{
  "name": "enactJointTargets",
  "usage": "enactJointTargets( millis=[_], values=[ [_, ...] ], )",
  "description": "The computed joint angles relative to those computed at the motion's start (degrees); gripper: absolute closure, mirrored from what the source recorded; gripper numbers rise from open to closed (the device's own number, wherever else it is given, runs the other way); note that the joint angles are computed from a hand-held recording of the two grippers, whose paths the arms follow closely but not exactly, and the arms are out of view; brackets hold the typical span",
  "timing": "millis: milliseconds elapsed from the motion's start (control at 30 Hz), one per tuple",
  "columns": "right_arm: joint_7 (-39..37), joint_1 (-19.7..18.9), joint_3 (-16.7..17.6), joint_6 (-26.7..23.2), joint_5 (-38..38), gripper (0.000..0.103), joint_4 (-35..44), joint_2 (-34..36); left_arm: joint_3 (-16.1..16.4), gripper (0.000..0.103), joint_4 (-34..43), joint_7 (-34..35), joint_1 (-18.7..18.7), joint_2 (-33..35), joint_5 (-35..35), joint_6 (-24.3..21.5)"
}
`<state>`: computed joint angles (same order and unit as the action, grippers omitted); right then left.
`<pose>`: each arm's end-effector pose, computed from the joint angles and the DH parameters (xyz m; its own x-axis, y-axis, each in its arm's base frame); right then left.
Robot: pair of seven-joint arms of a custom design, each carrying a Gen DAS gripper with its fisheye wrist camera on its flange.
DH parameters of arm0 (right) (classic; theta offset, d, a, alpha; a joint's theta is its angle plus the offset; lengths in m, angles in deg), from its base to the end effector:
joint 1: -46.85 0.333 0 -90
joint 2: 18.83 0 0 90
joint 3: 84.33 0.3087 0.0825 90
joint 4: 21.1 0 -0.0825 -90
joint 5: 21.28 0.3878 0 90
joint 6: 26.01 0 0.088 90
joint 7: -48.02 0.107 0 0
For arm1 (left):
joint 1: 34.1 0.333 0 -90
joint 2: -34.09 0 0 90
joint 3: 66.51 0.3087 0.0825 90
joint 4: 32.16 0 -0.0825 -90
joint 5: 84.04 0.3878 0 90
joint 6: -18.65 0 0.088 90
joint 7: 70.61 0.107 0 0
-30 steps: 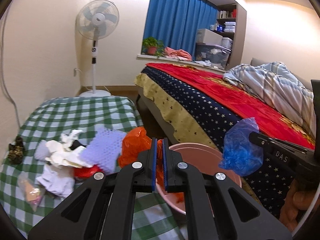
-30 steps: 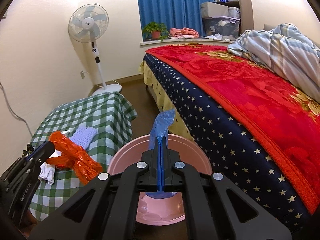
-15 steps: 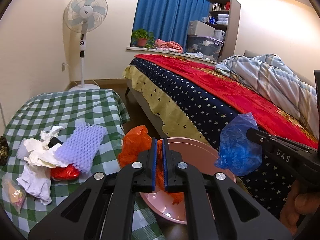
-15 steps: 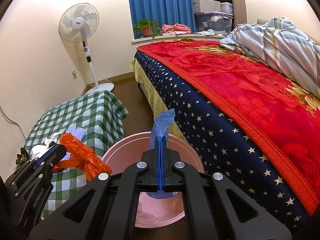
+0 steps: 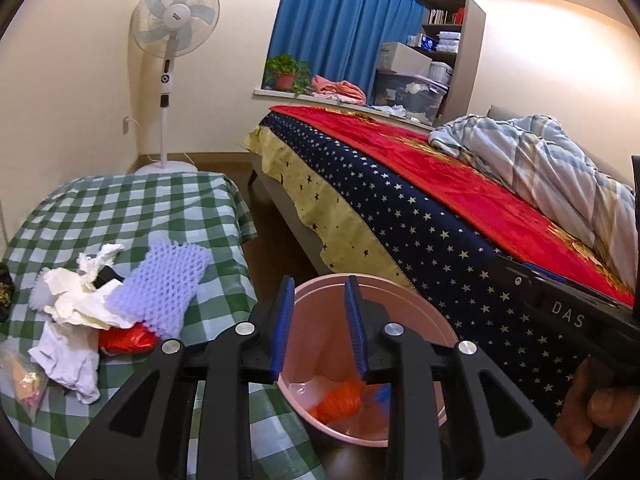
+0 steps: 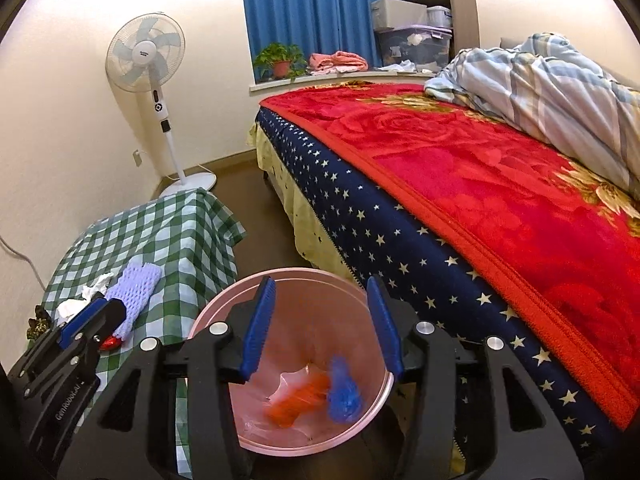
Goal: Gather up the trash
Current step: 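Carry both bags over the pink bin and open both tools to drop them, then move both tools back over the trash pile on the bed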
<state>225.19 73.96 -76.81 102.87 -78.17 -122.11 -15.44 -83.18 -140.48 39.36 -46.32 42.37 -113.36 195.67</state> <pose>0.5281 0.3337 0.5713 -0.3682 -0.9240 -0.1030 -0.5038 0.2913 -0.8132 0.5851 -0.2647 0.5430 -0.4214 -0.8857 0.1945 -0.5156 0.0576 -0.8549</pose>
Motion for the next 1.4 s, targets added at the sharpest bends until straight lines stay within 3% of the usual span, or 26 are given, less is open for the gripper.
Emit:
enactJointTargets(
  millis=[467,633,800,1100,1267,1400],
  values=[
    [-1.8,2.3,0.6,1.7,-2.4,0.055,2.7,1.9,3.0,0.077,-7.9,0.3,0.6,-7.9,-3.7,2.5],
    [-1.8,3.2,0.4,3.6,-2.6,0.057,4.0,2.7,4.9,0.077,-11.5,-4.6,1.2,-10.6,0.3,3.4],
    [-1.8,4.5,-0.1,6.9,-4.4,0.058,6.3,4.7,4.6,0.077,-15.0,-15.8,5.1,-12.6,10.9,3.6],
    [-4.5,6.4,-2.3,12.4,-1.6,0.064,12.1,11.1,-0.1,0.077,-18.4,-40.3,17.3,-13.8,34.4,3.6],
    [-7.3,7.3,-4.0,15.6,2.3,0.065,15.9,15.3,-3.7,0.077,-17.6,-59.9,25.7,-12.8,52.9,1.6],
    [-10.3,8.0,-5.3,17.5,6.2,0.065,19.5,19.1,-3.8,0.077,-16.1,-73.6,28.3,-11.9,66.4,-0.9]
  ],
)
